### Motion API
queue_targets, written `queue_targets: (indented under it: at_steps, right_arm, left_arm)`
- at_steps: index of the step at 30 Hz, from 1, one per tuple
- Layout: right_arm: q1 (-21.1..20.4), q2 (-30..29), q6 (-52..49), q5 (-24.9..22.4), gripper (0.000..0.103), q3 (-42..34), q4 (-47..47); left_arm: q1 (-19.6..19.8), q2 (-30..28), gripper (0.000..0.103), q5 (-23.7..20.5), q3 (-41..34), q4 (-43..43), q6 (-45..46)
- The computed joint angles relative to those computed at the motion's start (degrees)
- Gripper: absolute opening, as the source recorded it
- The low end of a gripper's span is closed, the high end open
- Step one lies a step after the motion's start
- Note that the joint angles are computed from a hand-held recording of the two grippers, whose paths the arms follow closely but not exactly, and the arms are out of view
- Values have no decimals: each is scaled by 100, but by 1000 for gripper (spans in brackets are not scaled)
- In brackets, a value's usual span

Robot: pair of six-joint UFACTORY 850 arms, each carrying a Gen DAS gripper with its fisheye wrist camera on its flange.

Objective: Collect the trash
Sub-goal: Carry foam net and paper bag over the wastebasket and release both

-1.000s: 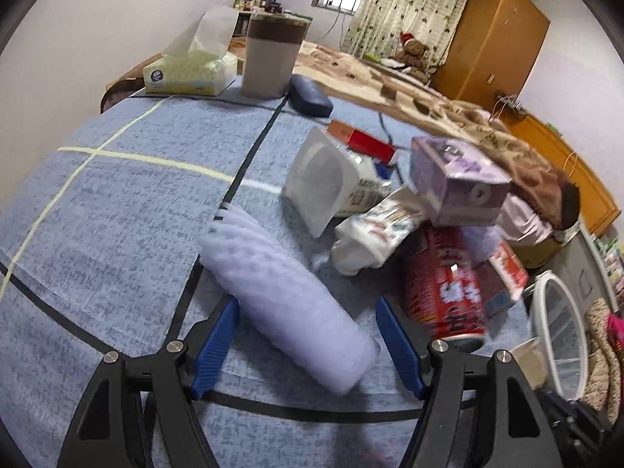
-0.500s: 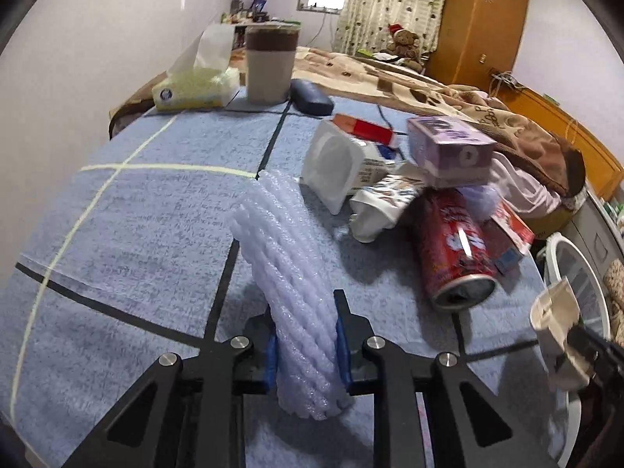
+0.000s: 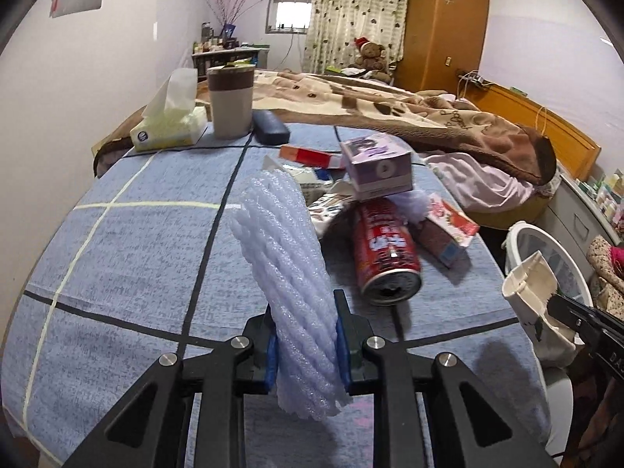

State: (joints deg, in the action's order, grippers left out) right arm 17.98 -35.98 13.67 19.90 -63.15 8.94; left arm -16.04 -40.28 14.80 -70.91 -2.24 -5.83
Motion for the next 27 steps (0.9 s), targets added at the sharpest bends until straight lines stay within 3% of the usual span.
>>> queue_targets:
  at_steps: [27]
  right_arm:
    - [-381, 313, -424, 450, 8, 594, 985]
  left_arm:
    - [-723, -202, 24, -159, -576, 3586, -2749]
